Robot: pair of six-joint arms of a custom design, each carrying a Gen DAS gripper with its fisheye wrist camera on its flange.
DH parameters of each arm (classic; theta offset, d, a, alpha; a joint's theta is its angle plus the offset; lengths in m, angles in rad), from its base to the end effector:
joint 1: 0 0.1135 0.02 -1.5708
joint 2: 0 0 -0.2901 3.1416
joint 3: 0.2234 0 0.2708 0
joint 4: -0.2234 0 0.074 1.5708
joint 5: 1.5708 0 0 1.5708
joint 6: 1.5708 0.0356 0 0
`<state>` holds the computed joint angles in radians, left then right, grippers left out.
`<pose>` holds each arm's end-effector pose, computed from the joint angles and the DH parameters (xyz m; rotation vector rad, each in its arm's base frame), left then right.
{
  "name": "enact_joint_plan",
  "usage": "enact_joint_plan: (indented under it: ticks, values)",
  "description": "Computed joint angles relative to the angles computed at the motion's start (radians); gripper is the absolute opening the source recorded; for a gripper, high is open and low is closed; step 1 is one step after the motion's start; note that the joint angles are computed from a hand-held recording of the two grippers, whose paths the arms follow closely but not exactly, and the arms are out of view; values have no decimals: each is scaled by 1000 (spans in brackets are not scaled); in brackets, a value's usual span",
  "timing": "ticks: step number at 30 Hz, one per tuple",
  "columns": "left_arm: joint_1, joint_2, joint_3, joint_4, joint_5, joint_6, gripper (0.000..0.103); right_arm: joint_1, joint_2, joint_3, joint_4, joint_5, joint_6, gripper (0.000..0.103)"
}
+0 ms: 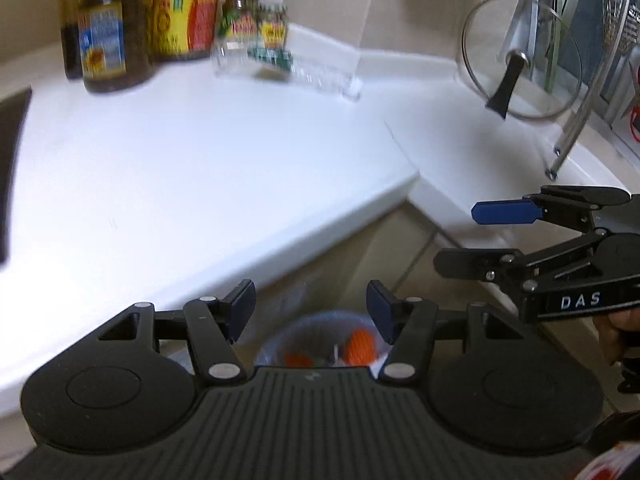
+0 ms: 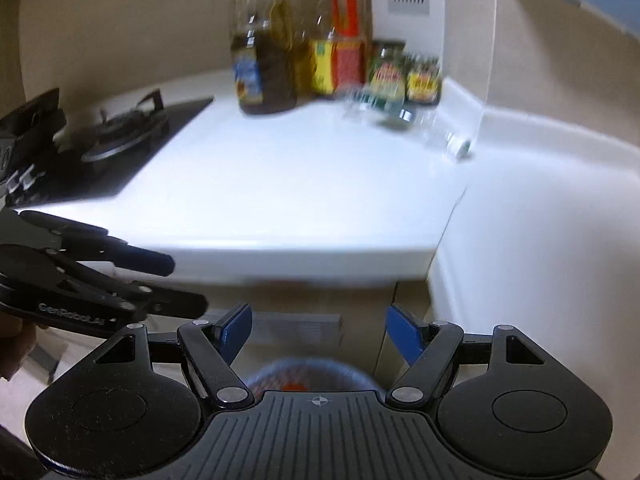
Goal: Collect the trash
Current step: 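Raise both tools back toward the counter, then grasp the clear plastic cup with the left tool while the right tool grasps the water bottle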
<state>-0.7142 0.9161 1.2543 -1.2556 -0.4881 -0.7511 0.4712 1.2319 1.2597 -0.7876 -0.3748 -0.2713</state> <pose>0.1142 -0.0769 0.4041 -0.2407 2.3377 -0.0972 0.2289 0.1312 0.3806 -1.0167 2.0916 0.5366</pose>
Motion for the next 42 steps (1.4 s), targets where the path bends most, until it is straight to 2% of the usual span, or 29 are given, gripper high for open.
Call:
enact_joint_plan:
  ticks: [9, 16, 24, 26, 30, 34, 36, 38, 42]
  values:
    - [256, 80, 101, 70, -2, 164, 59, -5, 210, 186, 145, 20, -183, 74]
    - [343, 187, 218, 85, -41, 223, 64, 13, 456, 400, 252, 27, -359, 74]
    - [460, 281, 304, 111, -3, 289, 65, 78, 835, 811, 203, 119, -533, 73]
    - [492, 292, 311, 125, 13, 309, 66, 97, 914, 909, 171, 152, -575, 63]
    - [551, 310, 323, 144, 38, 340, 66, 136, 1008, 1014, 166, 230, -640, 57]
    - [592, 320, 332, 157, 64, 372, 67, 154, 1039, 1034, 208, 301, -677, 40]
    - [609, 327, 334, 165, 77, 397, 67, 155, 1057, 1067, 183, 308, -684, 32]
    - [627, 337, 339, 174, 93, 426, 67, 151, 1039, 1036, 210, 304, -683, 20]
    - [663, 366, 355, 202, 123, 477, 70, 132, 972, 973, 216, 277, -639, 16]
